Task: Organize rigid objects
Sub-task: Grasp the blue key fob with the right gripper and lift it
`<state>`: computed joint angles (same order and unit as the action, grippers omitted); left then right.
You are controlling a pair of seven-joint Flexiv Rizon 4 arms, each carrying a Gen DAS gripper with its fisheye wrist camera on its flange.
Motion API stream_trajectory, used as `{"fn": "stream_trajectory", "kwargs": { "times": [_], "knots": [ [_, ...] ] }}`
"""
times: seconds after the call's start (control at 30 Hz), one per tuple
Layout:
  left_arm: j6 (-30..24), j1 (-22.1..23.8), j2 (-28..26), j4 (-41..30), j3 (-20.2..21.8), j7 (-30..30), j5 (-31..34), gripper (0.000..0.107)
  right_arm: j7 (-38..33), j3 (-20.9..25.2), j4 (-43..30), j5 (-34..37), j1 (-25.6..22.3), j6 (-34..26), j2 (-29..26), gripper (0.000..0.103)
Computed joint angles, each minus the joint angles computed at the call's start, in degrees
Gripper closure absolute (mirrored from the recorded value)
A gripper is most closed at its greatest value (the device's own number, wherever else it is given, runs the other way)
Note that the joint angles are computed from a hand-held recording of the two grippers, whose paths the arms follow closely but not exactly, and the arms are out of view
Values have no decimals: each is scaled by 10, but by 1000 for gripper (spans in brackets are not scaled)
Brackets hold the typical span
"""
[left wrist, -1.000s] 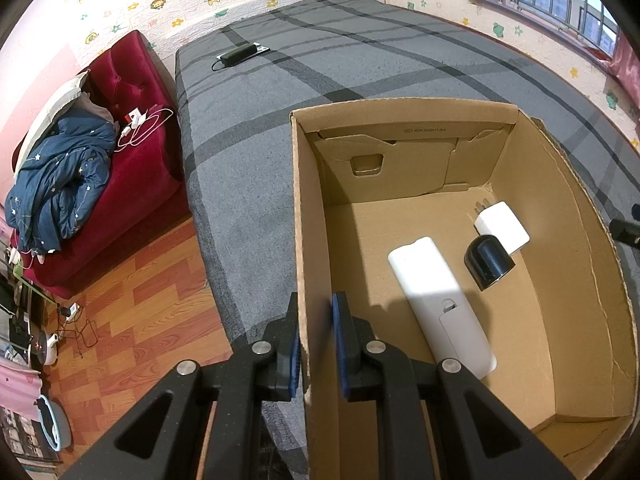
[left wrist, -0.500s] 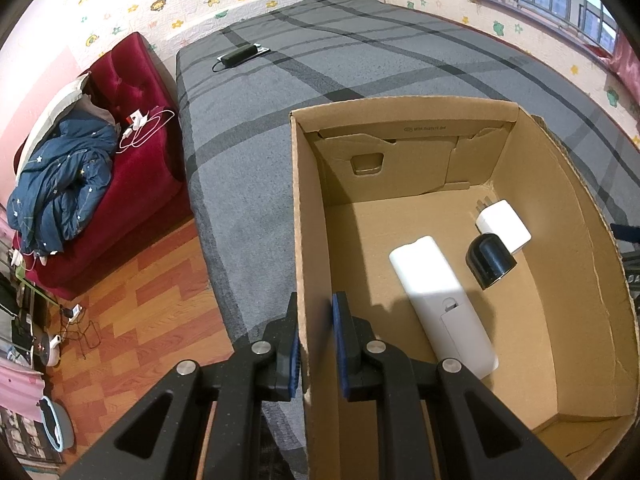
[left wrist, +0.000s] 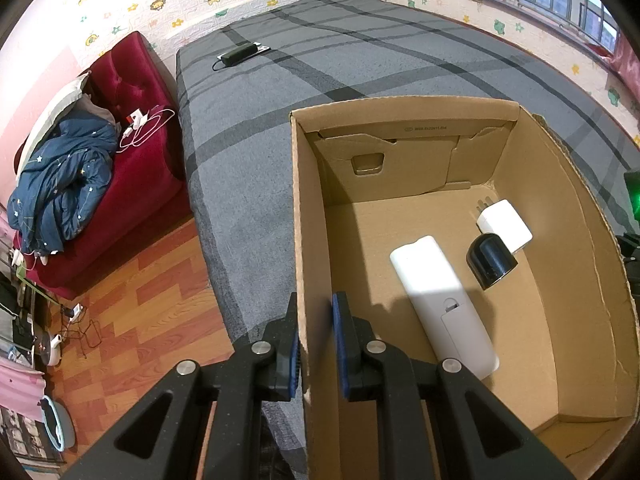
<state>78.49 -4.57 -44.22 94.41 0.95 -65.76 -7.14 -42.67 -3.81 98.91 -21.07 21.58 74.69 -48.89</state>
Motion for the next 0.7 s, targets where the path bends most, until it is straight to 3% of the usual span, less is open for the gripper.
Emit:
{"fn": "stream_trajectory", "kwargs": {
  "times": [0.07, 0.2, 0.7],
  "knots": [
    [0, 0, 0, 0, 0, 0, 0, 91, -7, 10, -3, 5, -8, 3, 0, 36],
    [0, 1, 0, 0, -2, 0, 0, 91, -15, 14, 1, 6, -9, 11, 2, 68],
    [-1, 2, 0, 0, -3, 0, -2, 91, 6, -6, 24, 0, 12, 6, 31, 68]
  ]
}}
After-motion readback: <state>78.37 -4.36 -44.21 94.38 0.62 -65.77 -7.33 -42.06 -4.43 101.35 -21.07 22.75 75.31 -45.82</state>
